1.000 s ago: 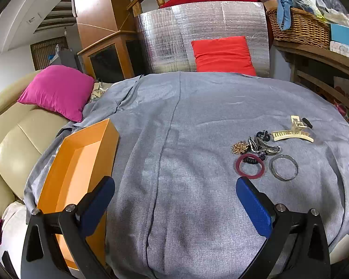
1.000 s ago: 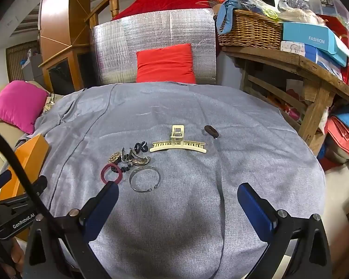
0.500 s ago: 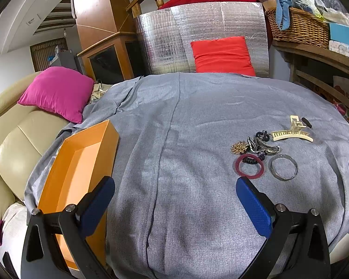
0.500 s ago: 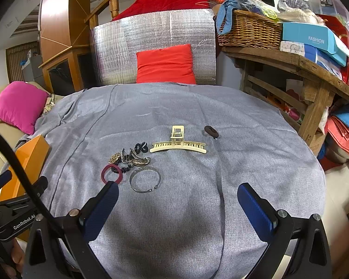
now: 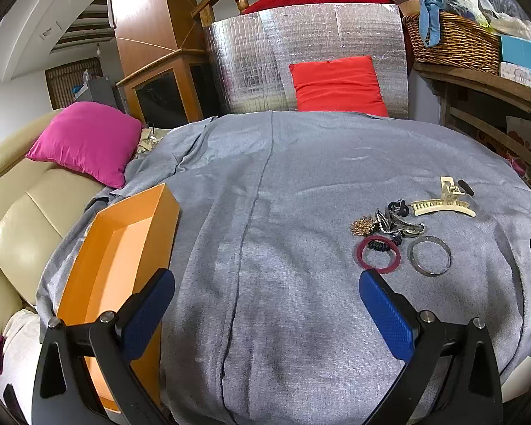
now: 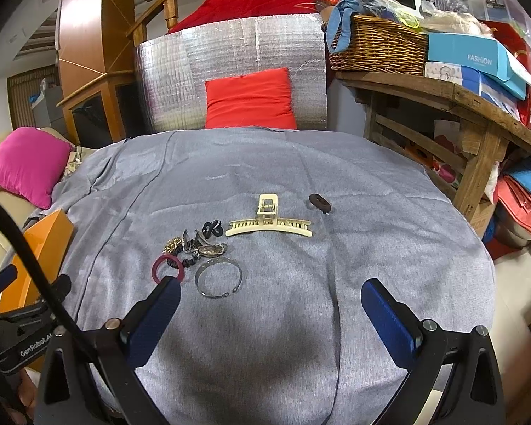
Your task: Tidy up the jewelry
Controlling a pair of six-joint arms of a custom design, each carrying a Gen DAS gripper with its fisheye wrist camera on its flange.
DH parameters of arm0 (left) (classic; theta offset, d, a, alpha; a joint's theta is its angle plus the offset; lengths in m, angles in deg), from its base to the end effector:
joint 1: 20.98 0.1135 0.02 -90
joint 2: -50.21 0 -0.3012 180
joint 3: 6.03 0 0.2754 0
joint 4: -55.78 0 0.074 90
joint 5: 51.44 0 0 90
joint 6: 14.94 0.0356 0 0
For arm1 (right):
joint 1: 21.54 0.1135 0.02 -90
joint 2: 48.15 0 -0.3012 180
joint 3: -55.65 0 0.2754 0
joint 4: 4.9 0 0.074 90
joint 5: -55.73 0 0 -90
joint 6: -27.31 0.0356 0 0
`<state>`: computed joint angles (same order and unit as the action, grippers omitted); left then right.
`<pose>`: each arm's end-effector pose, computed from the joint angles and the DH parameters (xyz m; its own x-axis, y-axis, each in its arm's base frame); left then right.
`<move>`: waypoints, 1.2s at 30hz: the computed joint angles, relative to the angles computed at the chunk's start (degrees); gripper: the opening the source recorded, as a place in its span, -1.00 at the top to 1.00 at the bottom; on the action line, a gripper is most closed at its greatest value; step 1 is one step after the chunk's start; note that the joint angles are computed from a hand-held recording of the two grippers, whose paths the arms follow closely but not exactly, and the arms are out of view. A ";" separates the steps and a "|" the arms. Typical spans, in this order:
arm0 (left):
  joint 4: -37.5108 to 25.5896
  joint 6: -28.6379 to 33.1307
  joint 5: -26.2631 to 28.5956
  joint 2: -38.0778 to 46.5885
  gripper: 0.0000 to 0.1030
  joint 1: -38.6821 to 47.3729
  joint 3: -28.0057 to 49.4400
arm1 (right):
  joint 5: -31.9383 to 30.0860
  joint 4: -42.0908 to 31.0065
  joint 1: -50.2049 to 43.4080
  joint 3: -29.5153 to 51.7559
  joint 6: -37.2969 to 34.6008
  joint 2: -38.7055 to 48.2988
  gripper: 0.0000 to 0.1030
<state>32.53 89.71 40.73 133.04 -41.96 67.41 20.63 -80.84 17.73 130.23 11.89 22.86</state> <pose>0.3229 -0.1253 0.3083 -0.3892 0.4199 -0.8199 0.5023 0.8428 0.1932 0.1930 0.1202 0.3254 -0.3621 0.4199 -0.8322 0.6655 0.7416 0.0846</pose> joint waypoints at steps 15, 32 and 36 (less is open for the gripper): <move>-1.85 -0.33 -0.42 0.70 -1.00 -1.11 0.80 | -0.45 1.42 -2.23 -1.41 -1.97 -3.08 -1.00; -26.00 -6.84 12.70 27.29 -1.00 -1.18 33.26 | -56.10 39.45 -47.13 -10.00 -32.80 -6.79 -0.43; -30.79 -7.35 16.31 29.90 -1.00 -0.85 36.18 | -52.04 40.13 -46.18 -5.95 -36.81 0.12 -0.43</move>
<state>1.74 82.36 57.04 162.94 -42.81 103.58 -31.41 -40.71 -28.45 124.29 -24.92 22.97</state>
